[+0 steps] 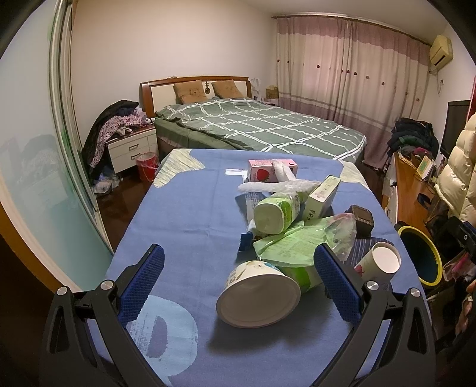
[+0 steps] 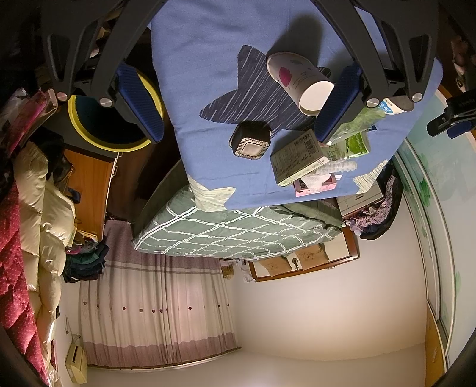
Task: Collect trash
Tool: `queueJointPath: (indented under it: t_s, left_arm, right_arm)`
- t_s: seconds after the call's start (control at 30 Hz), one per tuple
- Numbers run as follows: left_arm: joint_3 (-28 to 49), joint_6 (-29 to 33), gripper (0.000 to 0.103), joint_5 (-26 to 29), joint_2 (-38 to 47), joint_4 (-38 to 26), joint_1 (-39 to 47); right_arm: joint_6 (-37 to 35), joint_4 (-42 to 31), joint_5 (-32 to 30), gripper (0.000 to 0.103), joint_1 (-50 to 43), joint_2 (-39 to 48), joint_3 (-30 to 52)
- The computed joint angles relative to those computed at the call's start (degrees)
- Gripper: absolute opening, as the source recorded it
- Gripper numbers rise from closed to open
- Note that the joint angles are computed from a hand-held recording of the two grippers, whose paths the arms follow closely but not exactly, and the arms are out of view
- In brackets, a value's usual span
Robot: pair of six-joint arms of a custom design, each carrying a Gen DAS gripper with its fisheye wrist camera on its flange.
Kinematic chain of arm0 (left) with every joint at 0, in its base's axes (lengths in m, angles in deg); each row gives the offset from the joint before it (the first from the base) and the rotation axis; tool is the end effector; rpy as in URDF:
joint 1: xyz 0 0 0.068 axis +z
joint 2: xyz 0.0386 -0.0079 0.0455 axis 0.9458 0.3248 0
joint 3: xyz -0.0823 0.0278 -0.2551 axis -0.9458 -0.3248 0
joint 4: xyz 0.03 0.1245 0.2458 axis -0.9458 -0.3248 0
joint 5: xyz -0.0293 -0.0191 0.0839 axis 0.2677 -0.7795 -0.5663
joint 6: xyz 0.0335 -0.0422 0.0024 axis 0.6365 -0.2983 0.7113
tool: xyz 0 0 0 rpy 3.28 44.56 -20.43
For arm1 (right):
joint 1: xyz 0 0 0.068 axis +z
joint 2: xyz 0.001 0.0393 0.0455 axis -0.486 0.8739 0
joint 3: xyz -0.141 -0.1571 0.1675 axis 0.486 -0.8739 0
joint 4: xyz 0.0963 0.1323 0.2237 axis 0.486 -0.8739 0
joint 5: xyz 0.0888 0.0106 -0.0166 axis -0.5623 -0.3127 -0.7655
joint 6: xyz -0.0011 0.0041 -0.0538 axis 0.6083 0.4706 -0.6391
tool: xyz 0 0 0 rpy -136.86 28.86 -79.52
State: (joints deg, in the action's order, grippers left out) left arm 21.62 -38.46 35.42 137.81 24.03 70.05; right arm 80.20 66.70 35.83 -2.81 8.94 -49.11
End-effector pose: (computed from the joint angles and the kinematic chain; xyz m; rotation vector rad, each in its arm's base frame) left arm 0.2439 -0.0074 0.2612 0.0913 2.2074 -0.0960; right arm 0.1933 0.0760 0.2476 0.2467 2.0279 0.0000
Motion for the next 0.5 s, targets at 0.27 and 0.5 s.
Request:
queueJointPath:
  t_s: [0.27, 0.5]
  left_arm:
    - [1.1, 0.2, 0.099, 0.6, 3.0, 1.7, 2.2]
    - [2.2, 0.3, 0.099, 1.0, 6.2, 3.5, 4.4]
  right_arm:
    - [-1.1, 4.3, -3.5, 0.097, -1.2, 6.2, 1.9]
    - [-2.4, 9.2, -8.7, 0.097, -1.0, 17.9, 7.0]
